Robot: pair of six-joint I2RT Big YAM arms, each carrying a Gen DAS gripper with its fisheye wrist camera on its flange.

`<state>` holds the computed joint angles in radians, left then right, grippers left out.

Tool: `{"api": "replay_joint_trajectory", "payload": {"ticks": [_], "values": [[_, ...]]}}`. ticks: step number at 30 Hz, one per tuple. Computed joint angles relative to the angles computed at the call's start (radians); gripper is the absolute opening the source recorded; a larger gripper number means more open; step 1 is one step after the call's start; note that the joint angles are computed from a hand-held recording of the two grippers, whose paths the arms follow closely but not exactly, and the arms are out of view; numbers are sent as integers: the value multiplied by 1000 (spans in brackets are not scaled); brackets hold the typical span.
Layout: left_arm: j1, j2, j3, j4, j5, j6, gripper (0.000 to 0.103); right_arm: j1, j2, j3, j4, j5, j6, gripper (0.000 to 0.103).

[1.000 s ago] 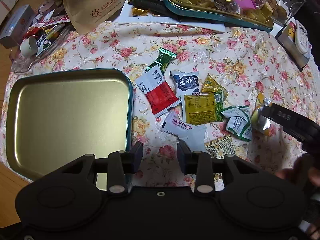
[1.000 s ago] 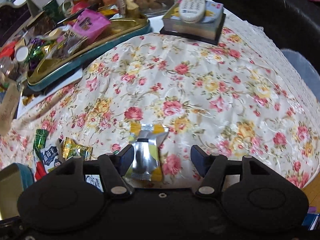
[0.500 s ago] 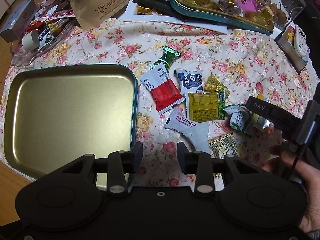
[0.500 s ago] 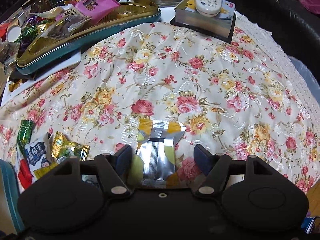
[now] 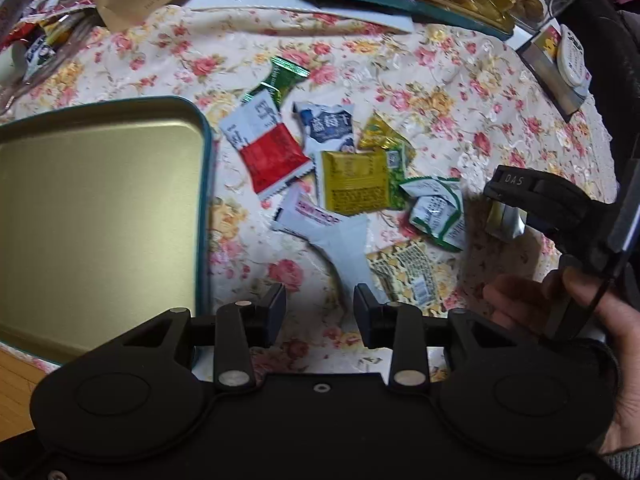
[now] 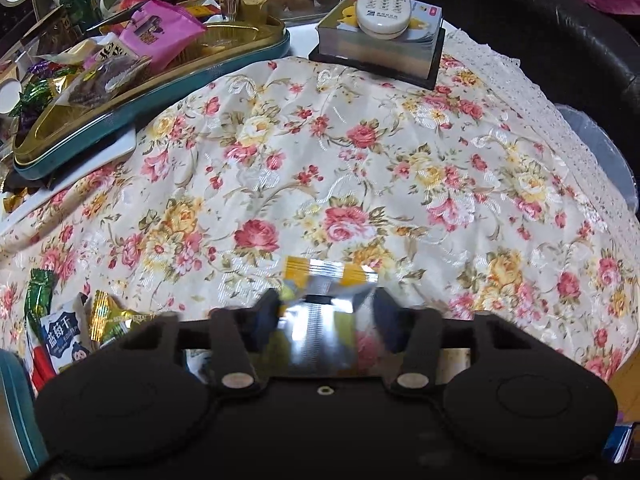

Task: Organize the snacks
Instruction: 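Lower the right gripper onto the silver-yellow foil candy and close, then grasp the white hawthorn strip with the left gripper while the right holds the foil candy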

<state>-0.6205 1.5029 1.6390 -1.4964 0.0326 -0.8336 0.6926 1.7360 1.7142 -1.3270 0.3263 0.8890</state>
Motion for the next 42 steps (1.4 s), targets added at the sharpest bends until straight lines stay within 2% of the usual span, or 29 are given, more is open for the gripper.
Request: {"api": "replay_joint_trajectory", "payload": {"ticks": [3,6,11,14,20,24,26,29,31,35,42], "values": [[-9,12,4,5,9,-2,44,-30,-48,-51,45,-69,-1,42],[-12,22,4,14,25,-19,44,-73,-105,-104,83,-158,60,42],[-16,44,11,34,48,-38,44,-124,-189,-163,122,-225,136,42],[-24,62,22,35,43,-42,44,-134,-220,-175,117,-224,142,42],[-43,100,47,17,4,-38,44,-113,-251,-166,109,-199,94,42],[-32,98,25,38,30,-85,44,-76,-266,-154,111,-189,32,42],[-27,89,15,52,37,-101,39,-59,-267,-145,106,-188,11,42],[-29,89,16,54,19,-109,25,-34,-266,-128,100,-192,-7,42],[-31,91,20,50,14,-106,25,-22,-261,-112,98,-189,-17,42],[-32,88,39,33,17,-80,25,-9,-261,-89,98,-162,-27,42],[-26,68,124,-23,-85,15,25,-9,-285,-76,128,-152,-32,42]]}}
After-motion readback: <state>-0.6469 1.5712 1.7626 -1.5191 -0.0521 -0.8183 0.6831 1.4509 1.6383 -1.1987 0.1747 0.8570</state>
